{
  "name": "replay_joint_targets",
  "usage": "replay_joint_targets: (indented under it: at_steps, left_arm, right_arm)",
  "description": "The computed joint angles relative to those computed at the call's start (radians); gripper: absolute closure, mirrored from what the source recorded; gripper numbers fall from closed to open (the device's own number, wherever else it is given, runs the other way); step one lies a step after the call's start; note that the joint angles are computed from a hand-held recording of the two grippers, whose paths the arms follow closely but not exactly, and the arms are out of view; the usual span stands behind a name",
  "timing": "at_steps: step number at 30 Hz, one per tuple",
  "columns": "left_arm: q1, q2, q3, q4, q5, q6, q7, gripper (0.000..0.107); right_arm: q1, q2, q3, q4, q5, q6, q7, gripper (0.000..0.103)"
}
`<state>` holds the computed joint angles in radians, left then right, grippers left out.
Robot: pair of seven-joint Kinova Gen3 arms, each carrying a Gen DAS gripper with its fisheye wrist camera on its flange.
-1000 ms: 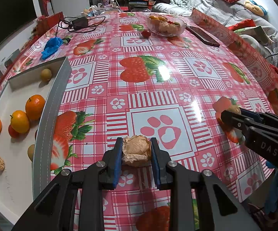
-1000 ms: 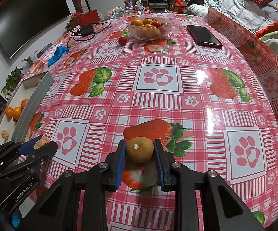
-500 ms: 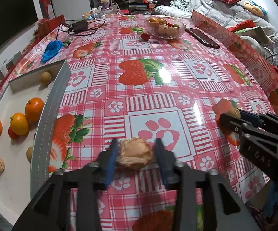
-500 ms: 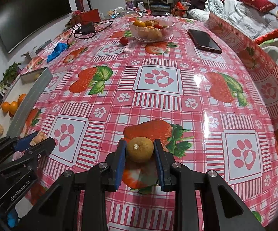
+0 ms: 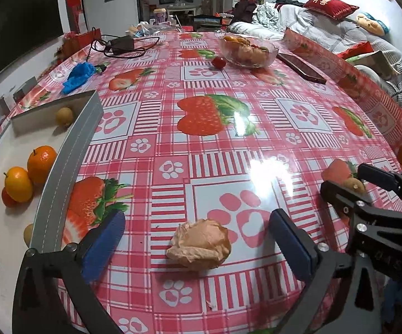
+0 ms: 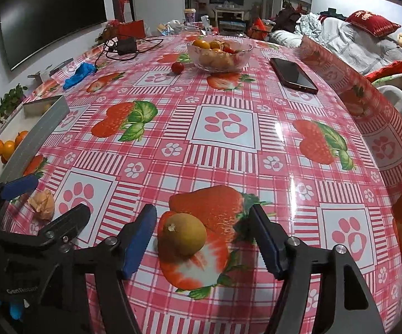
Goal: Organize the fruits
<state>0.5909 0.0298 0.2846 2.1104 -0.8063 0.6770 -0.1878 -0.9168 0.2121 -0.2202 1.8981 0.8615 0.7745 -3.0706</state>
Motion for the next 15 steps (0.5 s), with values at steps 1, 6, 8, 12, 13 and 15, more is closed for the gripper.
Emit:
replay_joint_targets:
  at_steps: [1,6,8,12,13,15]
  left_arm:
    - [0.000,-0.002,0.000,0.003,-0.003,-0.002,0.003,0.005]
    - [0.002,-0.002,0.004,0.007,-0.016,-0.001,0.019,0.005]
    - [0.002,-0.003,0.003,0.008,-0.014,-0.001,0.018,0.005]
    - [0.008,-0.004,0.008,0.008,-0.022,0.012,0.037,0.004]
    - [0.009,-0.005,0.010,0.008,-0.023,0.014,0.041,0.004]
    - [0.009,-0.005,0.010,0.009,-0.023,0.013,0.040,0.004]
  right_arm:
    - [-0.005,0.004,0.004,0.001,0.011,0.007,-0.020,0.025]
    - [-0.005,0.010,0.008,0.006,0.025,0.019,-0.058,0.010]
    - [-0.004,0.011,0.006,0.005,0.025,0.019,-0.058,0.010]
    - [-0.004,0.011,0.005,0.006,0.026,0.020,-0.060,0.010]
    - [-0.005,0.011,0.005,0.005,0.027,0.022,-0.061,0.010]
    - [-0.004,0.010,0.004,0.007,0.027,0.020,-0.060,0.010]
